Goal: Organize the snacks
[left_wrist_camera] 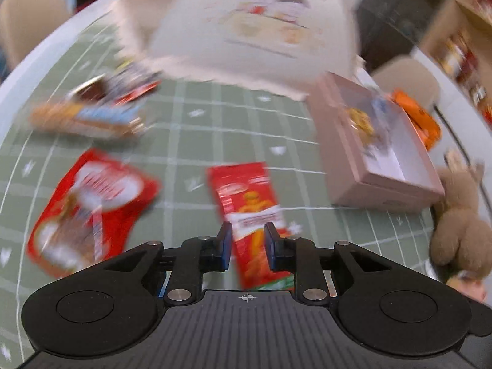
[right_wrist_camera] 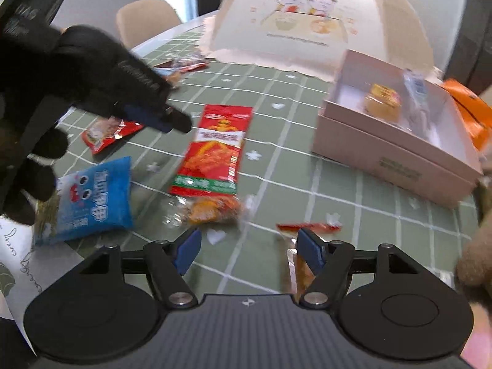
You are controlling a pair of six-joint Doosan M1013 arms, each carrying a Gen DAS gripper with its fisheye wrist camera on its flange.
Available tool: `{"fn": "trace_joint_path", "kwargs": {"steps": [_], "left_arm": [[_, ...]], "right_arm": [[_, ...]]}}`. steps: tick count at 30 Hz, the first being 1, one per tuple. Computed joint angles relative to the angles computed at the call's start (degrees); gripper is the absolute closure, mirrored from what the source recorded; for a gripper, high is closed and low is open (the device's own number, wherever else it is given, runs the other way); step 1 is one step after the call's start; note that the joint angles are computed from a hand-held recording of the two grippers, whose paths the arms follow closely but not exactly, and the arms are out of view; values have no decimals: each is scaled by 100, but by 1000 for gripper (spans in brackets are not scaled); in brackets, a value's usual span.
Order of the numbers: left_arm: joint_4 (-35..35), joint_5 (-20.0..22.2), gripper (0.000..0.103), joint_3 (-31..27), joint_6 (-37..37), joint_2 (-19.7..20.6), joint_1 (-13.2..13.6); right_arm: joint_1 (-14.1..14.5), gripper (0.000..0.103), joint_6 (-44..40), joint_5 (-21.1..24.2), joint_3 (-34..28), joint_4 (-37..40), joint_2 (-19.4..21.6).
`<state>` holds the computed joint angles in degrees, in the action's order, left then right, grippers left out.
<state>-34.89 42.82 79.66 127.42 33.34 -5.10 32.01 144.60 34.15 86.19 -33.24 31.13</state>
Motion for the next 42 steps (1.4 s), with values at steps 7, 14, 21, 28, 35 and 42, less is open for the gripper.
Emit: {"fn": "trace_joint_path", "kwargs": {"steps": [7,14,21,28,35,42], "left_arm": [[1272,-701,74,180,530,10,-542],[1728,-1177,71,409,1035,-93,-535],[957,-403,50,100,1285,59,-292],[439,-313,48,14,306,94,-101],[910,-309,40,-185,-167,257,-225],[720,-1,44,-167,419,231,-138]], "right_arm": [[-6,33,948,331,306,-312,-185],[-15,33,1451,449,447,-464,-254],[-48,33,1407,401,403,-302,-211],[15,32,1371,438,378,-470,-214],[54,32,1050,384,301,-224,-164],[161,32,1111,255,293,-649,-164]]}}
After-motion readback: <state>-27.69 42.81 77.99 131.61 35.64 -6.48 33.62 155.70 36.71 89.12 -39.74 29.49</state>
